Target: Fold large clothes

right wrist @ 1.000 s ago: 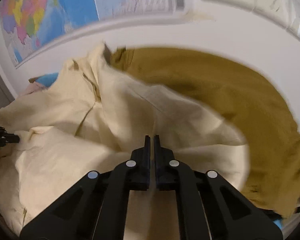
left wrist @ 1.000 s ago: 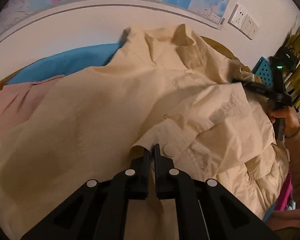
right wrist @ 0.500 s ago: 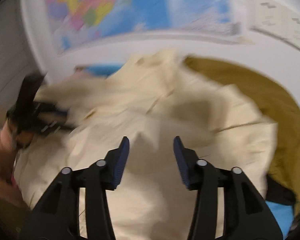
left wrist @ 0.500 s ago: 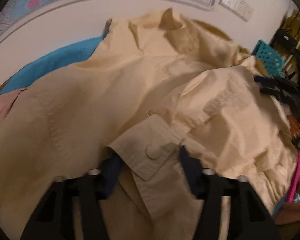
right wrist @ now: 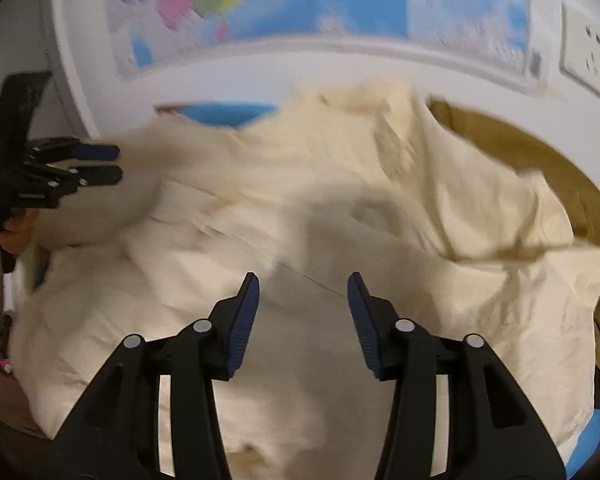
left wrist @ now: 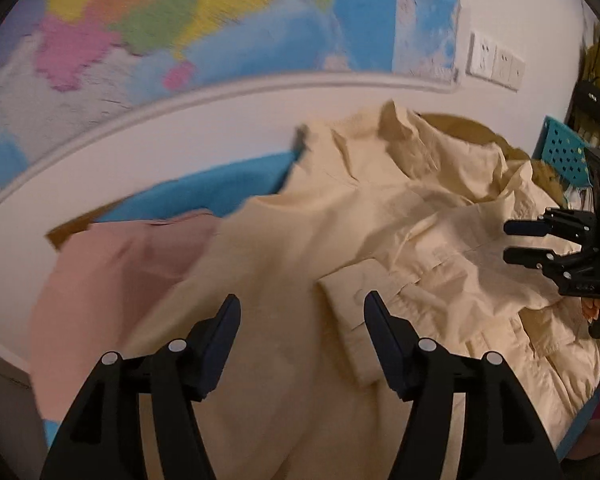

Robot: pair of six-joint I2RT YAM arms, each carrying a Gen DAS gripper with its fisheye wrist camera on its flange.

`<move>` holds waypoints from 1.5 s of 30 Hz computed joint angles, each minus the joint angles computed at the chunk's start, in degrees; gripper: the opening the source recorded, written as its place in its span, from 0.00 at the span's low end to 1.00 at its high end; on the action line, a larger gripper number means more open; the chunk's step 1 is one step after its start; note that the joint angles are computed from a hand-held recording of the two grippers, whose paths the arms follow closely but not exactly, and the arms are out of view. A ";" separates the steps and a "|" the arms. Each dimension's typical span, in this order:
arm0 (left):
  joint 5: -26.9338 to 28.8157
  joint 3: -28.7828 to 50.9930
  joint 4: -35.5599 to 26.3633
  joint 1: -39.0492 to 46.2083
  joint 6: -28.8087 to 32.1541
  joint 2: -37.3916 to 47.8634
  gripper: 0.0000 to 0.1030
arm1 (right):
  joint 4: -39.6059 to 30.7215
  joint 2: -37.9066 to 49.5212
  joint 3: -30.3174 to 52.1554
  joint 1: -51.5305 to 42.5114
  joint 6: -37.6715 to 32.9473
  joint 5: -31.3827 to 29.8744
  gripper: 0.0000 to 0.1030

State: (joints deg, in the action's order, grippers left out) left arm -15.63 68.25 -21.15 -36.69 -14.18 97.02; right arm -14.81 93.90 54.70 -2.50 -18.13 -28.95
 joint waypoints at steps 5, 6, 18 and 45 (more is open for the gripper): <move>-3.76 -7.43 -0.01 0.41 -1.74 -8.86 0.64 | 0.57 8.11 4.18 8.32 2.01 3.62 0.44; -3.64 -9.11 0.20 0.69 -1.64 -10.74 0.64 | 0.09 10.35 5.58 8.92 2.50 4.17 0.45; -8.55 -18.80 -5.33 3.12 -2.59 -23.55 0.71 | -1.47 -0.14 0.76 19.92 5.02 -14.72 0.58; -6.02 -17.59 -3.57 0.86 -4.73 -36.74 0.76 | -49.80 2.29 39.72 6.15 -20.67 -4.81 0.05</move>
